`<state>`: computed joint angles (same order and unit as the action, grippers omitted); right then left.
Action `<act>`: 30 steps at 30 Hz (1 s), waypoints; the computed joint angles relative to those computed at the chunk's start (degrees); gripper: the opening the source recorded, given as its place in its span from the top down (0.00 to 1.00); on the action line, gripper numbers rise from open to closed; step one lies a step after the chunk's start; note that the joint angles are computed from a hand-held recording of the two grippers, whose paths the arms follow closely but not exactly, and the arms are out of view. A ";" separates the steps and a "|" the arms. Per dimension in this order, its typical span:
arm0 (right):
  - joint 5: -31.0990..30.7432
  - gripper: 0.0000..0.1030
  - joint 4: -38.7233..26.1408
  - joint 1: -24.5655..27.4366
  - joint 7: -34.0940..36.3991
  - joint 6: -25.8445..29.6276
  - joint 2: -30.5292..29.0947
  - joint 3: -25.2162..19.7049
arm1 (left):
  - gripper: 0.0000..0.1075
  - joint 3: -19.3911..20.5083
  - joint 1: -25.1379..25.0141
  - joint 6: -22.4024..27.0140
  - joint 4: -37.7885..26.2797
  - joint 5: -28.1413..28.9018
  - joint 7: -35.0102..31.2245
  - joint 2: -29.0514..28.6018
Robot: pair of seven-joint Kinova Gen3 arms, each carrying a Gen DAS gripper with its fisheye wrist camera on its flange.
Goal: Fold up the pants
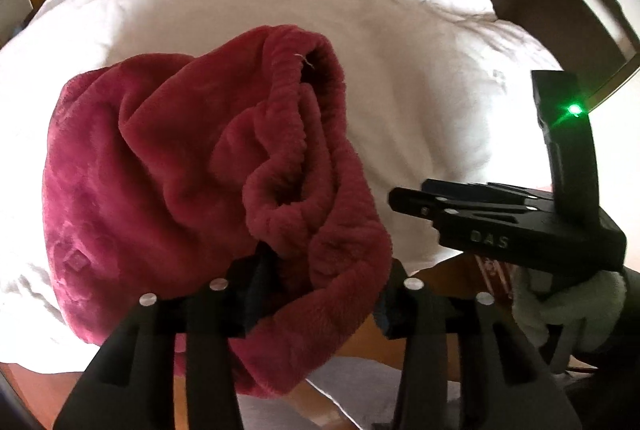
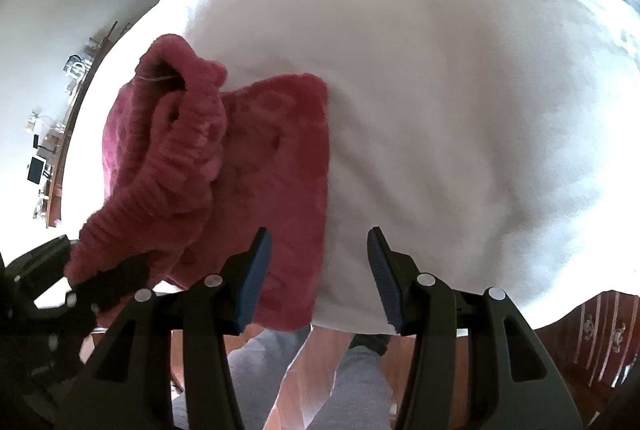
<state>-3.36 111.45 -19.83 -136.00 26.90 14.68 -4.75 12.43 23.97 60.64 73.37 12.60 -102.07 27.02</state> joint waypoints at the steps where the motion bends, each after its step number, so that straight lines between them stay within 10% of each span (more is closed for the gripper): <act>1: 0.24 0.50 -0.25 -0.40 -0.44 -0.06 -0.05 0.09 | 0.54 0.32 -0.49 0.19 0.27 0.66 -0.49 -0.21; 9: -1.28 0.48 -2.48 0.14 0.75 -0.32 -0.68 -0.94 | 0.45 1.69 -4.55 1.07 2.43 6.82 -6.94 -2.79; 12: -4.57 0.34 -1.41 1.60 2.07 -2.51 -1.51 -2.19 | 0.45 0.52 -5.11 1.37 2.66 7.06 -5.79 -3.22; 25: -13.16 0.28 -9.40 2.62 12.52 2.17 5.34 -4.77 | 0.45 -3.82 -8.36 -1.00 5.94 1.28 4.54 -4.26; 30: -6.25 0.74 -13.70 -1.95 8.62 9.34 6.95 -0.73 | 0.45 -3.80 -9.52 -0.87 6.54 0.14 5.43 -4.15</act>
<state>-9.61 97.75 -21.79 -127.38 36.24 21.62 -5.48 8.64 14.45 59.77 79.91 12.75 -96.64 22.87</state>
